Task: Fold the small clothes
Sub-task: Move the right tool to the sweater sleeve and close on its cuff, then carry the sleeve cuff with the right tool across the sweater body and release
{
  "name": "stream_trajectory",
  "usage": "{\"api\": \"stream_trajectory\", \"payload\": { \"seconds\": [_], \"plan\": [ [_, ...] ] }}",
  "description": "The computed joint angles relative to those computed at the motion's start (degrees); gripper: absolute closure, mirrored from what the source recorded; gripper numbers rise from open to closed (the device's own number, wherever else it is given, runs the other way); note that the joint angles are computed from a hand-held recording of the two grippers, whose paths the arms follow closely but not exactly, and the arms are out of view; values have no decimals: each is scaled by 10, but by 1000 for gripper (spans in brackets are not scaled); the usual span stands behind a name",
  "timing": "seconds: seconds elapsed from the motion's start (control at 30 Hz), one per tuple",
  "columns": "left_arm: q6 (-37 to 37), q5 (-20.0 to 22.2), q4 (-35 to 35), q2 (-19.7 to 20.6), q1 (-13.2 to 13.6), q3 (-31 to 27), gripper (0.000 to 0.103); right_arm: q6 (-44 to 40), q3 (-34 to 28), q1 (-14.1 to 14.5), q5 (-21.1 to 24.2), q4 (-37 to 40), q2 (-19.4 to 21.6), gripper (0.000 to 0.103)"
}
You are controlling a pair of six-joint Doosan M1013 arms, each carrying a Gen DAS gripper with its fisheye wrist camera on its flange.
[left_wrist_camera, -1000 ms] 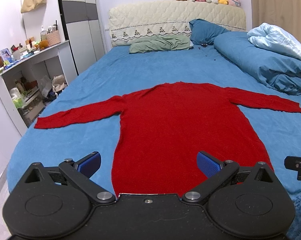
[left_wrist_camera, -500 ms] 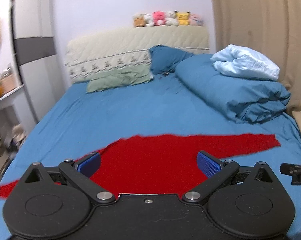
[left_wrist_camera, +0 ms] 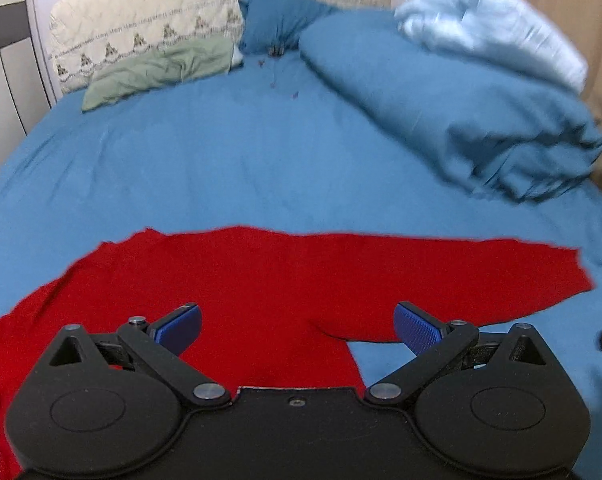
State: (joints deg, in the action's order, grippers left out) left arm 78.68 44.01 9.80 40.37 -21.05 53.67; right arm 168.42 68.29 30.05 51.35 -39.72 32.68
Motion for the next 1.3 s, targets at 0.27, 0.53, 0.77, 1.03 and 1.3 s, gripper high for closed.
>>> {"api": "stream_trajectory", "payload": {
  "seconds": [0.27,0.53,0.77,1.03,1.3],
  "plan": [
    [2,67,-31,95,9,-96,0,166,69,-34,-112,-29,15,0],
    [-11,137,-58,145,21,-171,0,304,54,-60,-137,-122,57,28],
    [20,150,-68,149,24,-182,0,283,16,-70,-92,-114,81,75],
    [30,-8,16,66,33,-44,0,243,-24,-59,-95,-150,80,82],
    [-63,-136,115,-9,80,74,0,54,-191,-24,-265,-98,146,83]
  ]
}}
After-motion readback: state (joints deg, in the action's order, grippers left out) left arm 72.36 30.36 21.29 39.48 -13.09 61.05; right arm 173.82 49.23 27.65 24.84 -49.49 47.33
